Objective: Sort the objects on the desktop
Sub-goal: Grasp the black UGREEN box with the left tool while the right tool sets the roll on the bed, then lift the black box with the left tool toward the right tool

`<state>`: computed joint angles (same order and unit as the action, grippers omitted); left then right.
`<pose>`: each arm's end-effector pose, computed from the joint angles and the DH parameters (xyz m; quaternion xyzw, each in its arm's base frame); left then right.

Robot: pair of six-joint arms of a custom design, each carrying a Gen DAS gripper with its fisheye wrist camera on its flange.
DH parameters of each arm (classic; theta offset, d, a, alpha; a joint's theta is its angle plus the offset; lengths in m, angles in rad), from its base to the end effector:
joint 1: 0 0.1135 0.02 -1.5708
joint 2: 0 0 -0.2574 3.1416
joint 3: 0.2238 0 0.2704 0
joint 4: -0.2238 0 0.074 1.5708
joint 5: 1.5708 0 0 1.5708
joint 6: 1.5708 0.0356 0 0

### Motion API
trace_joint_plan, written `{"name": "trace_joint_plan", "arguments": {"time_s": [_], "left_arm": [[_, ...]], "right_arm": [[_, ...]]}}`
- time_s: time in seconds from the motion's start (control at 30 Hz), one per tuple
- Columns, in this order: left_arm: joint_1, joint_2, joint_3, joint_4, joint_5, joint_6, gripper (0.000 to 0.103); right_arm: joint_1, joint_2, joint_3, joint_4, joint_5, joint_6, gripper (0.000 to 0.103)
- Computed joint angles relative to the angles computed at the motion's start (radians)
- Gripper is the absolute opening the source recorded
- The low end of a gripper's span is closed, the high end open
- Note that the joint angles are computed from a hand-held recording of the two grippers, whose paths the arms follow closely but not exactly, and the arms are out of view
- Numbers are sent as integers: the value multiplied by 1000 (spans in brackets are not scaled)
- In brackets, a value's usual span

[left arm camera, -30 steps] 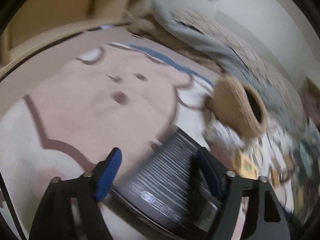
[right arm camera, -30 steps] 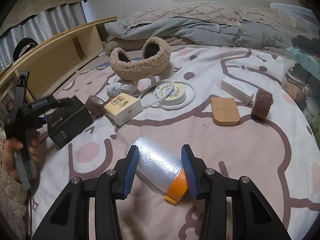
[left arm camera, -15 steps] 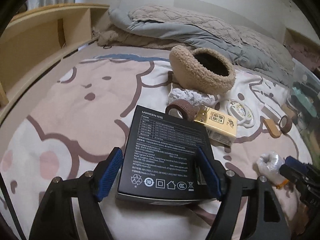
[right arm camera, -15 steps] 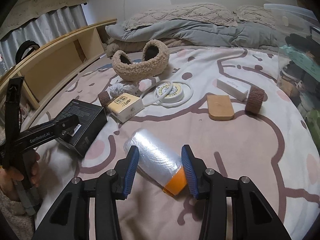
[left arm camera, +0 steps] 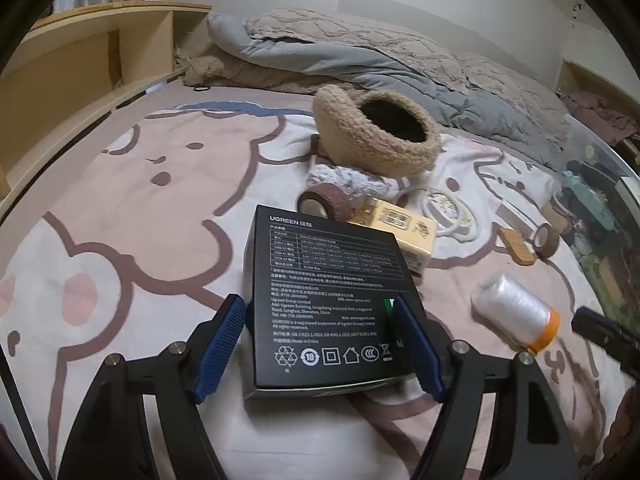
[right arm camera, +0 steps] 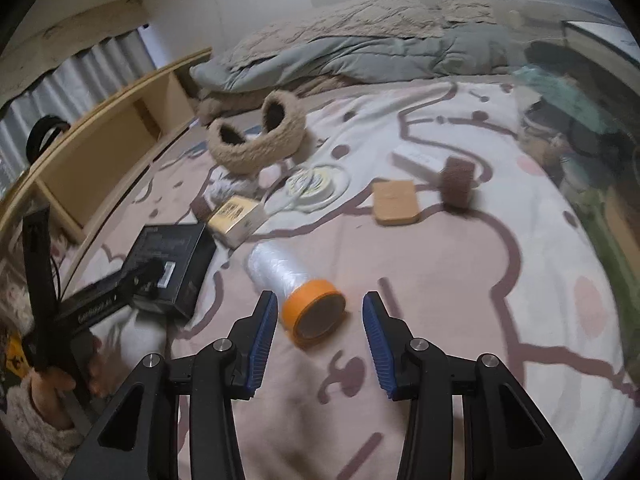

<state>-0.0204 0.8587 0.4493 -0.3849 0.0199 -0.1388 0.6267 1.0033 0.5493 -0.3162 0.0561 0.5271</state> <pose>0.1943 -0.0047 0.1803 -0.0510 0.9241 -0.0393 0.3766 0.1822 0.1295 0.1926 -0.0349 0.9200 0.1908 0.3406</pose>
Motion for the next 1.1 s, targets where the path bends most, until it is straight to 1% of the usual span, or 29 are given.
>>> {"name": "trace_joint_plan", "arguments": {"time_s": [0.1,0.2,0.27,0.3,0.37,0.43,0.47,0.5,0.53,0.57,0.6,0.63,0.67,0.7,0.8,0.93,1.1], "left_arm": [[-39,-3,-2,5,-13,-7,75],[-78,-5,-5,12,-14,-16,75],[-118,-15,-9,13,-58,-18,75],[-124,-22,-10,11,-65,-12,75],[-124,-28,-6,0,-67,-4,75],[-111,-34,-1,-18,-54,-4,76],[-101,-41,1,-31,-44,-12,77],[-98,-42,3,-42,-37,-22,81],[-92,-41,6,-53,-26,-32,90],[-93,-42,7,-61,-17,-45,96],[-102,-49,3,-63,-17,-59,103],[-115,-55,-2,-61,-24,-67,103],[-138,-56,-3,-60,-46,-74,103],[-175,-50,-3,-59,-90,-81,103],[-236,-20,-4,-44,-177,-89,103],[-263,1,-3,-27,-219,-128,103],[-288,24,-5,-9,-262,-144,103]], "right_arm": [[-21,-14,-1,-12,-8,4,44],[-39,-16,-18,0,-61,24,44],[-55,3,-26,23,-116,41,44],[-55,14,-29,34,-130,49,44],[-38,38,-26,45,-112,55,44],[-15,57,-16,43,-68,40,44],[-8,59,-15,43,-49,33,44],[-2,59,-13,43,-28,26,47],[-1,53,-19,55,-17,14,48],[-7,47,-26,68,-22,0,49],[-13,47,-26,71,-26,-7,55],[-18,45,-25,70,-23,-7,65],[-20,41,-27,72,-19,-5,67],[-24,37,-29,74,-19,-3,68],[-41,38,-28,73,-35,-1,68],[-52,38,-27,73,-44,4,68],[-55,41,-26,75,-45,9,68]]}}
